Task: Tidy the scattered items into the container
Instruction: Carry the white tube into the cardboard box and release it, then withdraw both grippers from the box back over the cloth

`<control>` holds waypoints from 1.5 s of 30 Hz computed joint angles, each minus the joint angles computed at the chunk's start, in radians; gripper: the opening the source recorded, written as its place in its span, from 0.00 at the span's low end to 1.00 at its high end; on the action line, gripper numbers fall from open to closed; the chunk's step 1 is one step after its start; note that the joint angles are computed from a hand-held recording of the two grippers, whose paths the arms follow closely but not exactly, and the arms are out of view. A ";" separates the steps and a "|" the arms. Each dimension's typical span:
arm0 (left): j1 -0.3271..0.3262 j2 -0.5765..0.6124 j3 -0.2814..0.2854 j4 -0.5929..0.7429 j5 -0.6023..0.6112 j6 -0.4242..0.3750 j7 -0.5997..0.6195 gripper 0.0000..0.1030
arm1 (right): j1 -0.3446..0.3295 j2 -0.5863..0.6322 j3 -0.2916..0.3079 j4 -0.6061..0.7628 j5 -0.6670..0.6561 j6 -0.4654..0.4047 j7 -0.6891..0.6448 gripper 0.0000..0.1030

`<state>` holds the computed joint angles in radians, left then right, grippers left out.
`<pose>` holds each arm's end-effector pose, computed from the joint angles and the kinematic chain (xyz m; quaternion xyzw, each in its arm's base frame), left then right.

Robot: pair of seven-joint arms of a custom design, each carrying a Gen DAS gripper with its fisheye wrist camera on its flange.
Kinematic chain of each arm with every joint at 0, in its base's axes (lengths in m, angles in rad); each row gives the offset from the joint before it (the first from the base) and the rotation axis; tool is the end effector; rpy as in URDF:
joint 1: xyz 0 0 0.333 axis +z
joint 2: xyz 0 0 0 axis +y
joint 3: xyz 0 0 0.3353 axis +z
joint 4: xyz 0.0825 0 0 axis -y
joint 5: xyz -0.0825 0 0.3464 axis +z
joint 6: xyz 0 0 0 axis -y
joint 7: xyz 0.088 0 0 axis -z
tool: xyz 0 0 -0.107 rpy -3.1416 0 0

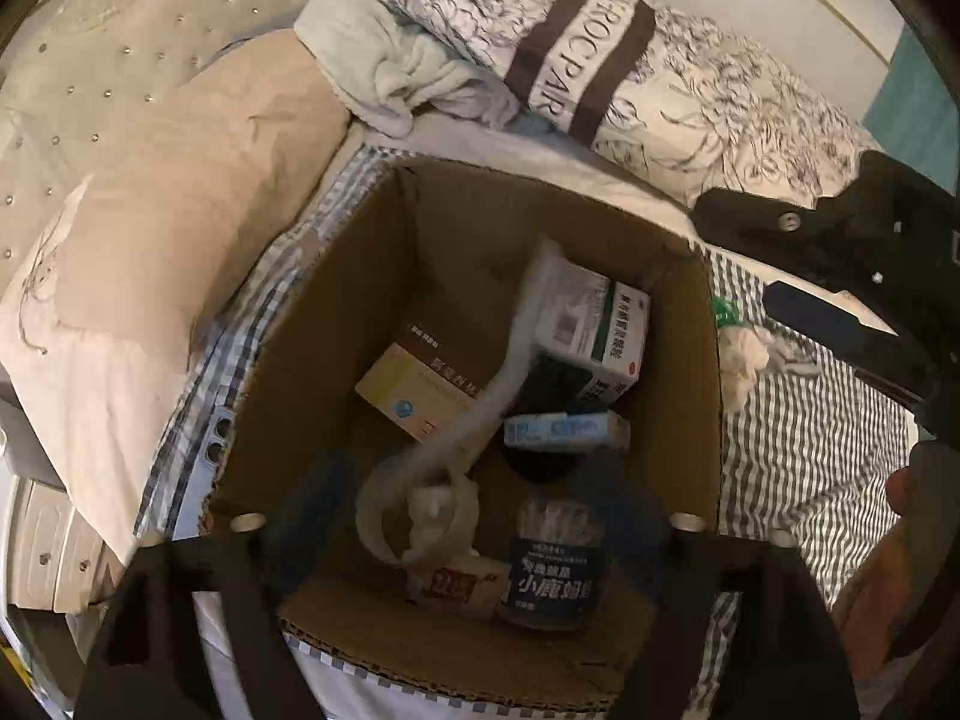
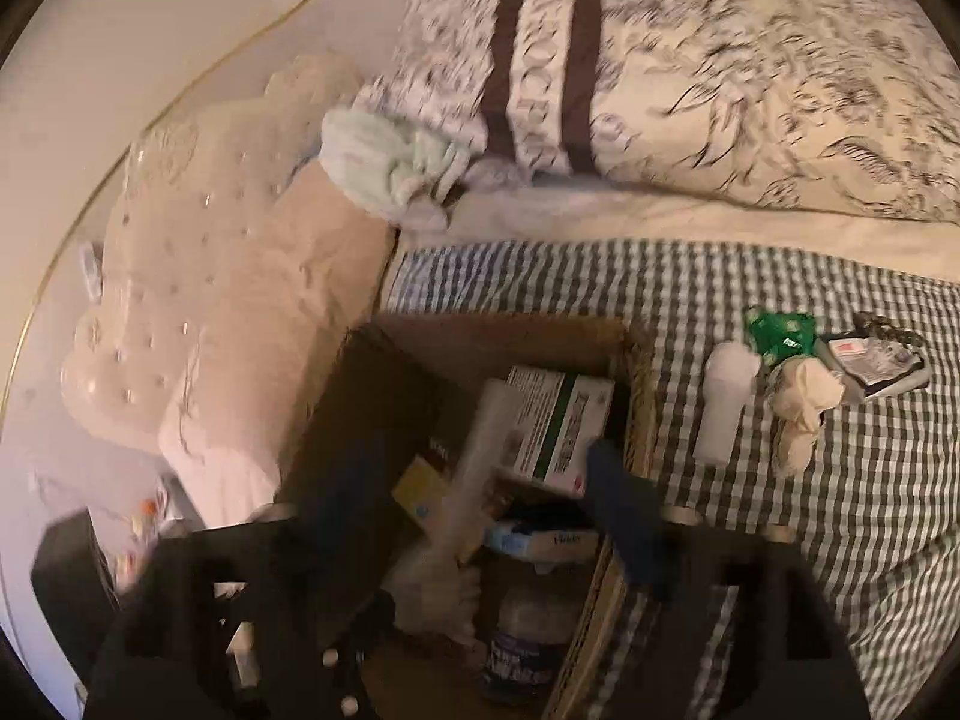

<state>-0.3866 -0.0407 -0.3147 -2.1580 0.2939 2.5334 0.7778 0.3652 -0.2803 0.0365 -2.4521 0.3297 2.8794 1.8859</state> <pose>0.4027 -0.3468 0.4980 -0.6463 0.7270 -0.1982 0.1204 0.4242 0.1614 0.5236 -0.5925 0.7236 -0.0600 0.3489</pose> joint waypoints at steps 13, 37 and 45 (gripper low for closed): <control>-0.044 0.077 -0.016 0.118 0.002 -0.035 0.004 0.88 | -0.084 -0.097 -0.011 -0.061 -0.081 -0.030 0.027 0.75; -0.371 0.419 0.007 0.646 0.108 -0.212 -0.062 0.89 | -0.516 -0.582 -0.150 -0.262 -0.328 -0.340 -0.013 0.75; -0.395 0.489 0.036 0.687 0.111 -0.225 -0.092 0.89 | -0.564 -0.564 -0.159 -0.292 -0.332 -0.300 -0.048 0.75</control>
<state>-0.7819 0.4486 -0.2789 -1.4715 0.4053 2.3088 0.6863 -0.1992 -0.8444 -0.1223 -2.7444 -0.0026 2.5798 1.8378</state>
